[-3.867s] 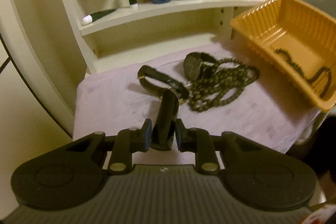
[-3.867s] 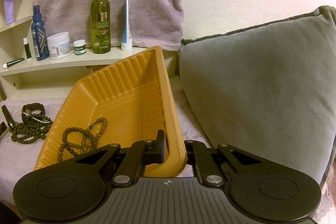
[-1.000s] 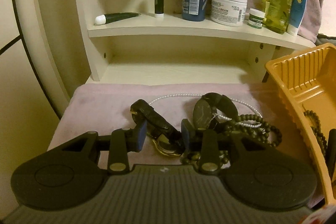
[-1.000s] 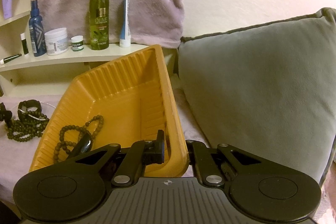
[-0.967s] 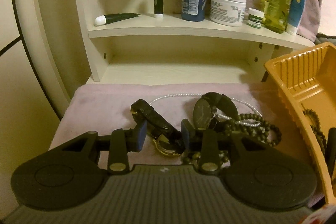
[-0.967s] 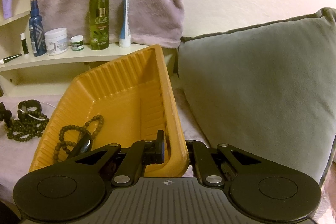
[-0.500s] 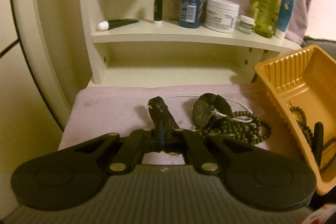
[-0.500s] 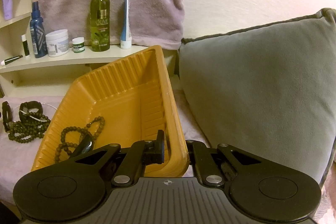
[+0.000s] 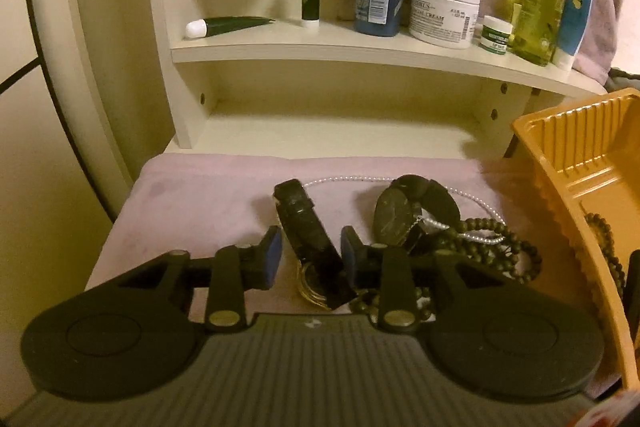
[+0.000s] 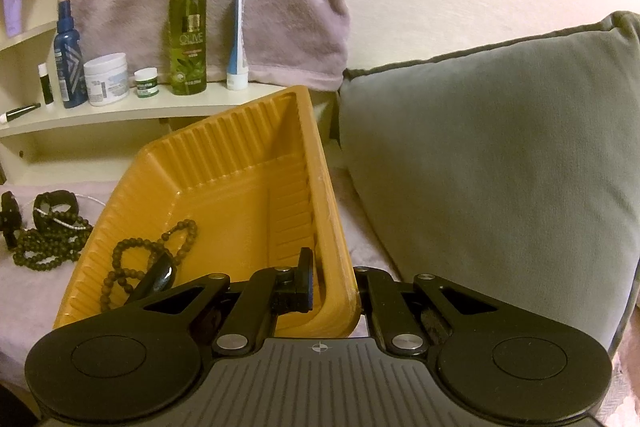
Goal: Organize jewelry
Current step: 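Grasp another black watch from the pile with the left gripper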
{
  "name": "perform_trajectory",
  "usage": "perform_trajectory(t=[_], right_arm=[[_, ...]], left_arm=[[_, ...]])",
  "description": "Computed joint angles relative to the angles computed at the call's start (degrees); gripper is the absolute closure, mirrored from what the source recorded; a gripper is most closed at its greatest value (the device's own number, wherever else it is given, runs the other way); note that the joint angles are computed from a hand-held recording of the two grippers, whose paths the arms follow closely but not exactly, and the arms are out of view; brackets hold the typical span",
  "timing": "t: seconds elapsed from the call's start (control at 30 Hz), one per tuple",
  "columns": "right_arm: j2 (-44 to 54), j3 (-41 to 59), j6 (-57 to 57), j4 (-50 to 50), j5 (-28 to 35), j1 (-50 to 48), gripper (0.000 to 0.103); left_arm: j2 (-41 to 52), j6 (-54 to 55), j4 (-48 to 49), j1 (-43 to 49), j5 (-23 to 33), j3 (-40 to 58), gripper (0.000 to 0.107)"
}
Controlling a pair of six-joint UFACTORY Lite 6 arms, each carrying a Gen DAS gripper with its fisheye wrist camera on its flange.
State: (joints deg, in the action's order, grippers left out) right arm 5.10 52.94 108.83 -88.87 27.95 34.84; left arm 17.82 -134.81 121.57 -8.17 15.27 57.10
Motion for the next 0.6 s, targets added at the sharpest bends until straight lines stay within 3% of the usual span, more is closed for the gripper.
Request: perform_trajectory(t=[0.13, 0.3, 0.5, 0.6], right_arm=[[0.0, -0.1, 0.3, -0.4, 0.0, -0.1, 0.096], [-0.3, -0.4, 1.1, -1.1, -0.1, 0.1, 0.096], [-0.8, -0.6, 1.7, -1.7, -0.1, 0.3, 0.096], [-1.1, -0.7, 1.7, -1.8, -0.3, 0.3, 0.096]], left_arm=[[-3.0, 4.0, 0.2, 0.7, -2.5, -1.7, 0.095], [-7.8, 5.8, 2.3, 1.7, -5.1, -4.9, 0.095], [-13.0, 14.9, -4.6, 1.4, -6.2, -7.3, 0.095], [-14.9, 22.9, -12.9, 0.4, -6.6, -7.1, 0.095]])
